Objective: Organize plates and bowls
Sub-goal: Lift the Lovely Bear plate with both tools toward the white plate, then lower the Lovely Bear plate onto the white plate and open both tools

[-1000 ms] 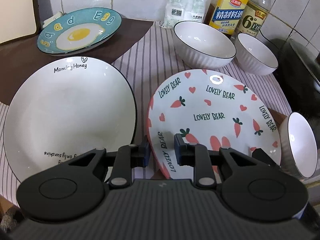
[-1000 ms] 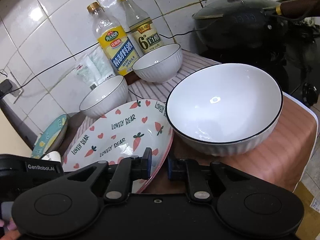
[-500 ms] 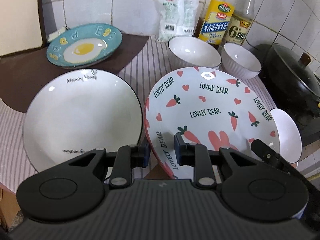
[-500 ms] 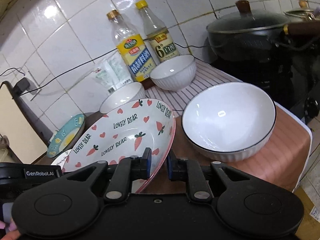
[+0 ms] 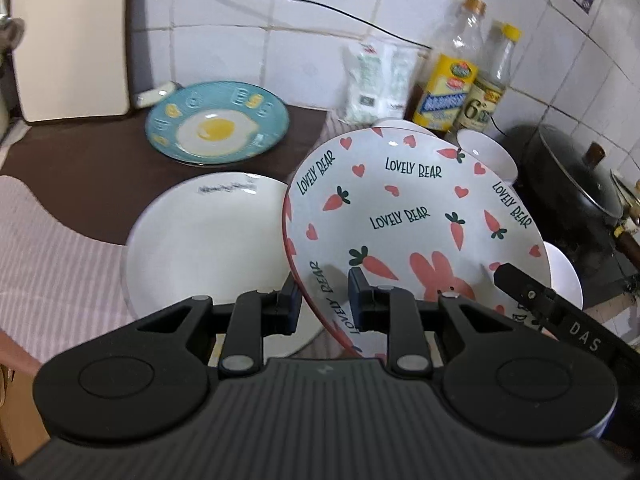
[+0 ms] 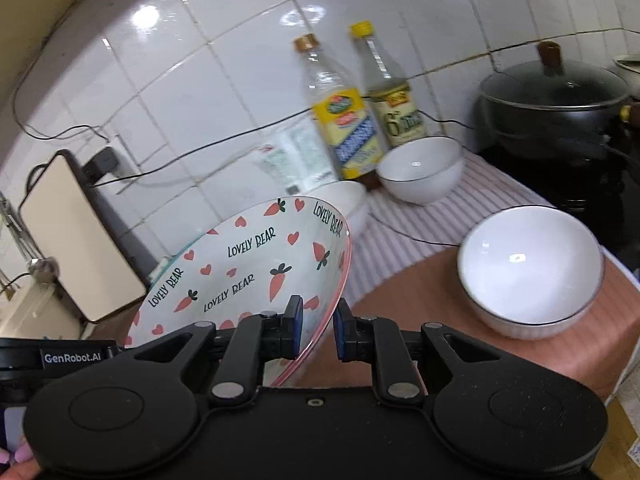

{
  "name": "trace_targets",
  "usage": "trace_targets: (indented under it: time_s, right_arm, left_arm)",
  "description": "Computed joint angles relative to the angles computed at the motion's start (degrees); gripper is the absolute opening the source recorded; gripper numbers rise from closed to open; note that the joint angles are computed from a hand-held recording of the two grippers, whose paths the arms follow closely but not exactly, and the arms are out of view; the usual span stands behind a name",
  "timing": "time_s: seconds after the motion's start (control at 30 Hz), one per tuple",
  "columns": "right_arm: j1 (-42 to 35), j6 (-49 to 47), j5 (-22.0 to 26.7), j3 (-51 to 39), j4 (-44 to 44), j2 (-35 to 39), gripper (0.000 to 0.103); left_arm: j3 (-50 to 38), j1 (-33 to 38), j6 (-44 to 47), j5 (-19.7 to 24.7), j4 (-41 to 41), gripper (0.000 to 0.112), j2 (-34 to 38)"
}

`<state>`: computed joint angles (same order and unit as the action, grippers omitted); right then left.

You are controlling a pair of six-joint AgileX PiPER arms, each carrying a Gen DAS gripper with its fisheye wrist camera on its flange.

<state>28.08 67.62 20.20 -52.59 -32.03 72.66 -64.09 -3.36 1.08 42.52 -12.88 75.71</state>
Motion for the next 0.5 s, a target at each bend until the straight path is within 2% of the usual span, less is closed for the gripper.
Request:
trace_targets:
  time_s: [0.1, 0.17, 0.23, 0.5]
  right_arm:
    - [2.2, -1.3, 1.0, -2.7, 0.7, 1.7, 0.020]
    - [2.0, -8.2, 1.1, -5.0, 7.4, 3.4, 0.020]
    - [2.6, -12.3, 1.2, -7.1, 10.5, 5.2, 0.020]
    - [7.2, -14.4, 1.7, -12.2, 10.9, 11.6, 0.020]
  left_arm:
    - [0.0, 4.6, 4.7, 1.9, -3.3, 0.023, -1.1]
    - [0.0, 7.9, 7.9, 3.1, -5.3, 0.023, -1.5]
    - [0.2, 10.9, 10.3, 3.8, -6.9, 0.022, -1.6]
    - [2.7, 20.3, 16.5, 4.3, -11.4, 0.022, -1.2]
